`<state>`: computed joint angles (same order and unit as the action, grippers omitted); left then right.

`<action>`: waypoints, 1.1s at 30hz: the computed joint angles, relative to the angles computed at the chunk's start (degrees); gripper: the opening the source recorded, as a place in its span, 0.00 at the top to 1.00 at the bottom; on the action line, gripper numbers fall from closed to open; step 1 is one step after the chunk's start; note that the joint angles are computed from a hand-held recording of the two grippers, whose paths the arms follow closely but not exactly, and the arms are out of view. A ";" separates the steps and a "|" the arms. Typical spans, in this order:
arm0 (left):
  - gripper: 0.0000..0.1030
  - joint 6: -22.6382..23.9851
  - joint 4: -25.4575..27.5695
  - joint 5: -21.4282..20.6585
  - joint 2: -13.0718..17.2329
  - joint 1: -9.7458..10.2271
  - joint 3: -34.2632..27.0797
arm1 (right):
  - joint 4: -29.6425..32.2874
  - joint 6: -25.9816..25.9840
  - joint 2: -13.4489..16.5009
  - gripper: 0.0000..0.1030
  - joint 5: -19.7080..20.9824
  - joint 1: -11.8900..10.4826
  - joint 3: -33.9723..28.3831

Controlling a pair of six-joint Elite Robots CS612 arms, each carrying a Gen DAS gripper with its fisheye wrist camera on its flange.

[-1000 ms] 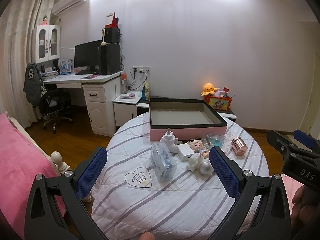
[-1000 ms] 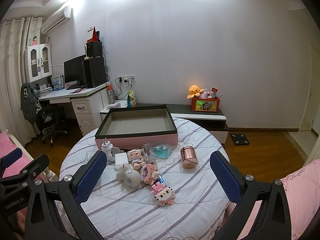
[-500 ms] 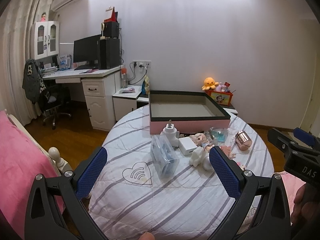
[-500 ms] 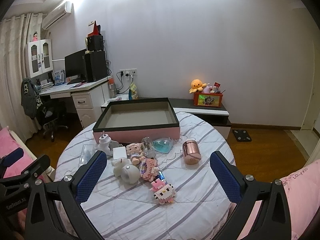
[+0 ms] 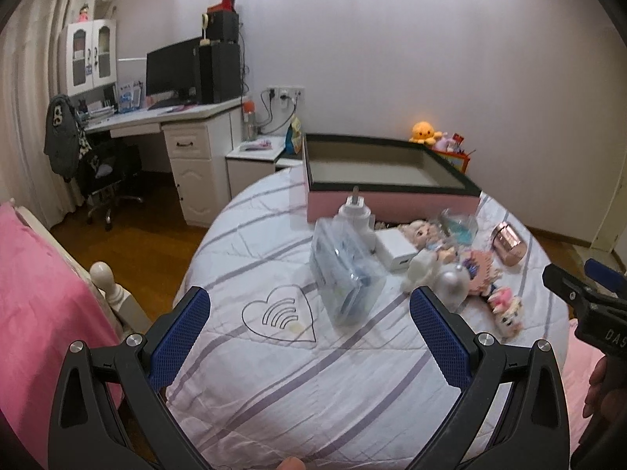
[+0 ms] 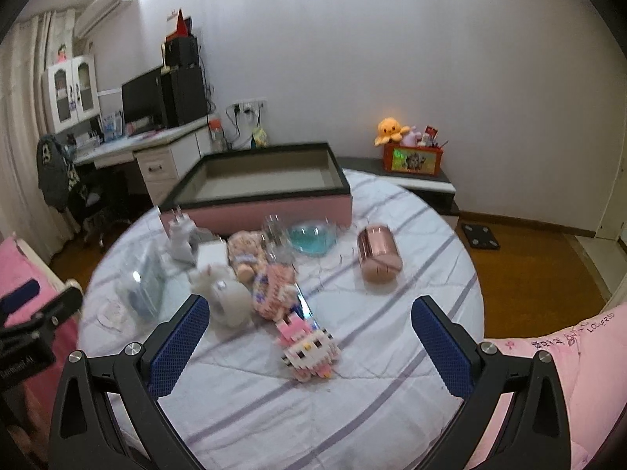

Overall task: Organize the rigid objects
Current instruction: 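Grasp the clear plastic case with the left tool while the right tool grasps the pink-white block figure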

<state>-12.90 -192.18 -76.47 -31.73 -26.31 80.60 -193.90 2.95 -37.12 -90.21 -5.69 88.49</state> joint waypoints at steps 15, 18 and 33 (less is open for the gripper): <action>0.00 1.76 7.24 0.56 4.83 -0.21 -7.84 | 7.71 -2.42 3.23 0.00 1.51 -0.64 -3.60; 0.00 1.41 9.52 0.80 5.91 -0.11 -10.07 | 8.86 -3.27 3.88 0.00 1.74 -0.67 -4.25; 0.69 -1.26 18.21 -6.19 8.71 1.42 -16.79 | 8.24 -5.38 5.21 0.53 3.51 -1.04 -4.88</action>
